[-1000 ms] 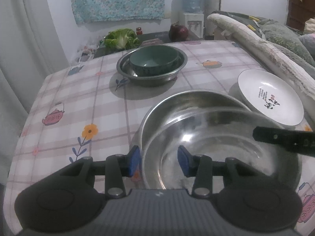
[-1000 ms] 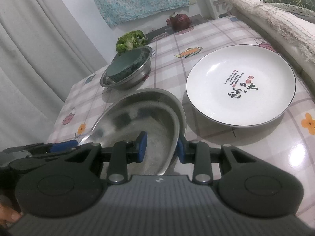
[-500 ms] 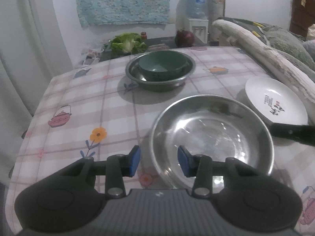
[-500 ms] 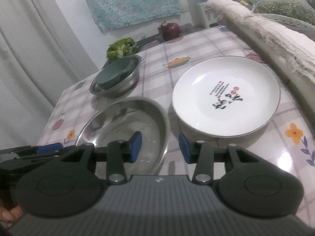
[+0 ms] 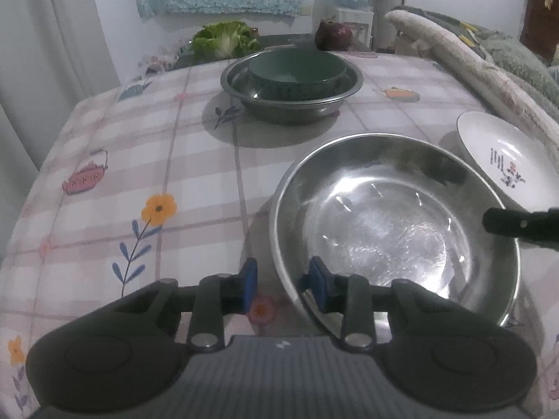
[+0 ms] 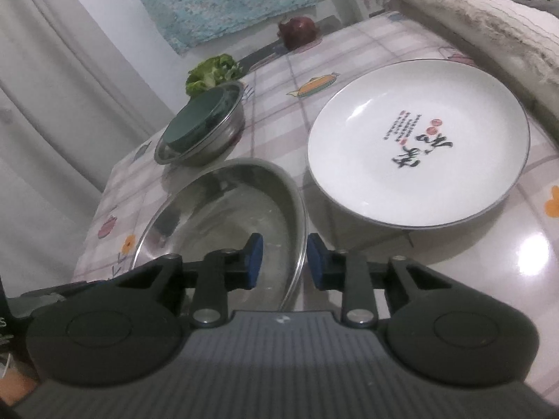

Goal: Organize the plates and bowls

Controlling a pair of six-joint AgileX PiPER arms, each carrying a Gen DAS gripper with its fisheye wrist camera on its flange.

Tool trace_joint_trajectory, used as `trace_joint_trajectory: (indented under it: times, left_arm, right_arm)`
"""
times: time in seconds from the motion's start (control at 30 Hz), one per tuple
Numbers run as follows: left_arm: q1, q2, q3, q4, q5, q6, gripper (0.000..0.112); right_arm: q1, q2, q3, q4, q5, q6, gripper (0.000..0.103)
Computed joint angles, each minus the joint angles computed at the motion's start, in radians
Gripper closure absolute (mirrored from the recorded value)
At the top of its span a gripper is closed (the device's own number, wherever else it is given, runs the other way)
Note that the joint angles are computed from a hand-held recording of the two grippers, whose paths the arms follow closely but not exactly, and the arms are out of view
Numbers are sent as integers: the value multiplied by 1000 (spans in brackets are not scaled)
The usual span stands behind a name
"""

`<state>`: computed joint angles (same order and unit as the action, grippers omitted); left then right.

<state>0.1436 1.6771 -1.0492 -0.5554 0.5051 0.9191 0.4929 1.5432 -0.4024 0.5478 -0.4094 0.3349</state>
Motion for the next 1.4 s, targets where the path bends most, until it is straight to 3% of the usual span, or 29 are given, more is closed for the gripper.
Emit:
trace_joint_trajectory:
  times: [0.07,0.17,0.4,0.6,0.77,1.03,1.4]
  left_arm:
    - [15,0,-2,-3,3,4,78]
    - [46,8,-22,4,20,-9,78]
    - [111,20,-53,27,36,-38,74]
    - [112,13,-52,76,25,-80,67]
    - [104,-13,-32,90,2,-96,59]
    - [83,-75,5,147,-37,-161,47]
    - [21,-172,40,159,-32,-195,44]
  right_arm:
    - [18,8,-17,50,8,-56,76]
    - [20,15,-27,-19,16,12,76]
    - [80,58,-88,2,28,-10,76]
    - [120,72,-133,157,55,-179,74]
    - [137,49,-121,291,47,-300,56]
    - [121,-5,-39,243,13,-202,48]
    - [93,-143,101,196,-45,-111,47]
